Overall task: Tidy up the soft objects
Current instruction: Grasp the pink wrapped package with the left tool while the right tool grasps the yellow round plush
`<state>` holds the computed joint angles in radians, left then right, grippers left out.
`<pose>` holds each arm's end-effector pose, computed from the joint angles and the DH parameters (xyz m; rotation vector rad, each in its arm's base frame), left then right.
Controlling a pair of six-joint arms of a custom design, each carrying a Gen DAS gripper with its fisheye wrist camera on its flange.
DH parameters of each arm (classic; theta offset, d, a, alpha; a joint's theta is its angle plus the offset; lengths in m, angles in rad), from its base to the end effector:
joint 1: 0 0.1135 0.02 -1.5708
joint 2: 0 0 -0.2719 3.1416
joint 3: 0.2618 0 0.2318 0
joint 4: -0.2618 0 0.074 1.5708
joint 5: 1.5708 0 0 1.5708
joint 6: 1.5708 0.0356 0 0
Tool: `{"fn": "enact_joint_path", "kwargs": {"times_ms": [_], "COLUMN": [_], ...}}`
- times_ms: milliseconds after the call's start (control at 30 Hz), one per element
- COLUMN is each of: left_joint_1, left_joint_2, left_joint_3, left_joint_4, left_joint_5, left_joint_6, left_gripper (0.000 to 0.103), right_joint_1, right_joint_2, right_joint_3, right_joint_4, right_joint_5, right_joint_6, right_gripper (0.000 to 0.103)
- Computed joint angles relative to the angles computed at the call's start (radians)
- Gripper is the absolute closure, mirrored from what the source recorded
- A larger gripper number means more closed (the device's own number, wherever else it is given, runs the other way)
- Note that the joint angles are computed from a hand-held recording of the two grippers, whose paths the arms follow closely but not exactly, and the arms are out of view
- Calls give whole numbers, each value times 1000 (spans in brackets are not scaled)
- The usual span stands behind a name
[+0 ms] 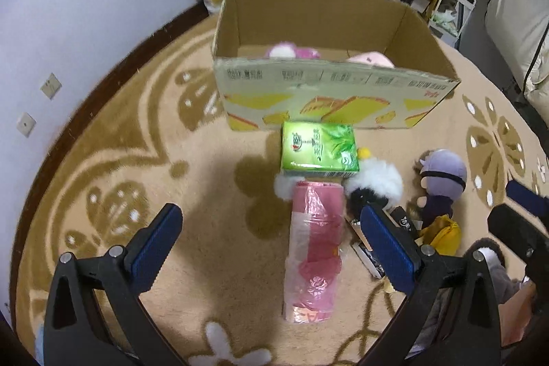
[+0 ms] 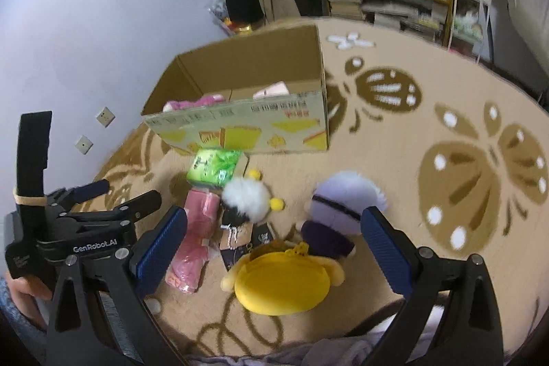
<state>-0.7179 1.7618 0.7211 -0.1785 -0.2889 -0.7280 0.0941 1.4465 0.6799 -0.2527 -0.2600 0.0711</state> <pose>0.2129 -0.1725 0.1161 -0.0831 2.6893 -0.0227 0.2440 0.0322 0.1789 -0.1254 2.5848 0.3973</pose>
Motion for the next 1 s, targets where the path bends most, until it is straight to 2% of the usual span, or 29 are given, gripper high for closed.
{"fn": "enact_joint_path", "kwargs": {"times_ms": [267,567,867,1000], "left_joint_1": [13,32,40,38], "left_joint_2": [121,219,322,345], "left_joint_3": [62,95,166,179], "left_joint_4": [-11,5,-32,-28], "left_joint_5": [49,120,123,133], "left_joint_6": [25,33,53,60], "left_gripper": [0,1,1,1], "right_joint_1": [-24,-23,-6,6], "right_joint_2": [144,250,321,343], "right_joint_3": [12,41,65,75], "right_joint_4": [30,0,-26,-32], "right_joint_5": [-47,-43,-18,-5], "right_joint_6": [34,44,49,57], "right_gripper": [0,8,8,14]}}
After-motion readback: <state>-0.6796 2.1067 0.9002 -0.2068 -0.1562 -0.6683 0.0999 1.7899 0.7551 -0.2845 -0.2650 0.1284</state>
